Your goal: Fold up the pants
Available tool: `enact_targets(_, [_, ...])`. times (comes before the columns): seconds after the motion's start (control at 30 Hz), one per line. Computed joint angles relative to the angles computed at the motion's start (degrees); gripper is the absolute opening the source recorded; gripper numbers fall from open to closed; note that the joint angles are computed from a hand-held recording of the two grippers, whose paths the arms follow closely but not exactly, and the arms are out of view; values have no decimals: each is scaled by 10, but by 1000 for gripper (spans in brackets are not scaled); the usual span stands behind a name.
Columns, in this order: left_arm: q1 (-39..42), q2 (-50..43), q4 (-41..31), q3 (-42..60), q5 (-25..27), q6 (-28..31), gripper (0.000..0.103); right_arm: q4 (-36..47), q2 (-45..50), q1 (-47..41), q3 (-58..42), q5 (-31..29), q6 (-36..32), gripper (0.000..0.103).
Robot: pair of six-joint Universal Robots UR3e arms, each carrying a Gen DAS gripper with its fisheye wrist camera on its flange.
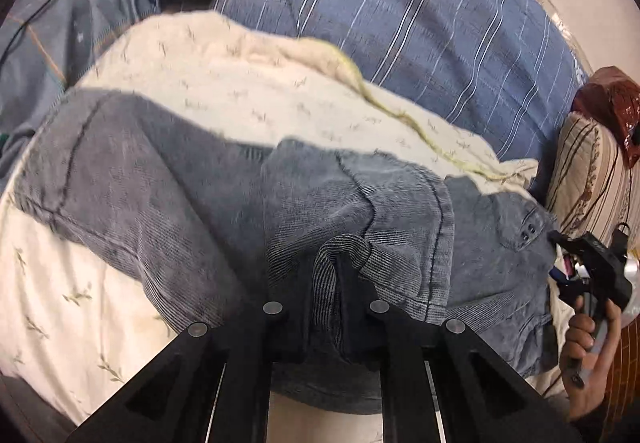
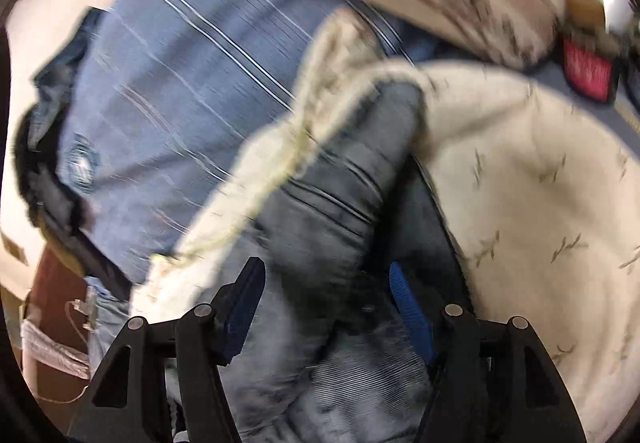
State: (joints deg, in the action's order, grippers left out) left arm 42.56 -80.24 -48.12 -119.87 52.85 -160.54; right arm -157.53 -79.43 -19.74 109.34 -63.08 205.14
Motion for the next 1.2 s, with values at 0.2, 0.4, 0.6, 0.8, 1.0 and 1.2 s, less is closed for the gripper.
enact_targets(0.2, [51,-59,-121,115,-94,8,8,-45,18,-3,-23,25,-20,12])
enact_targets(0.4, [138,-119,-251,272,-184,48,8,-54,-144,-15,67,89,-4,9])
enact_targets(0.6, [251,-88,-247,152,-133,61,13,-62,-318,28,255,63,-4,16])
enact_targets(0.8, [301,-96,-309,115,-74,82,36,20,-321,-53,340,147,-46,29])
enact_targets(1.0, [336,164,-529,20,-74,276,55,98,-422,-150,373,158,-64,61])
enact_targets(1.2, [137,173,-475,-19,-69,203,57,81,-438,-156,374,130,-70,31])
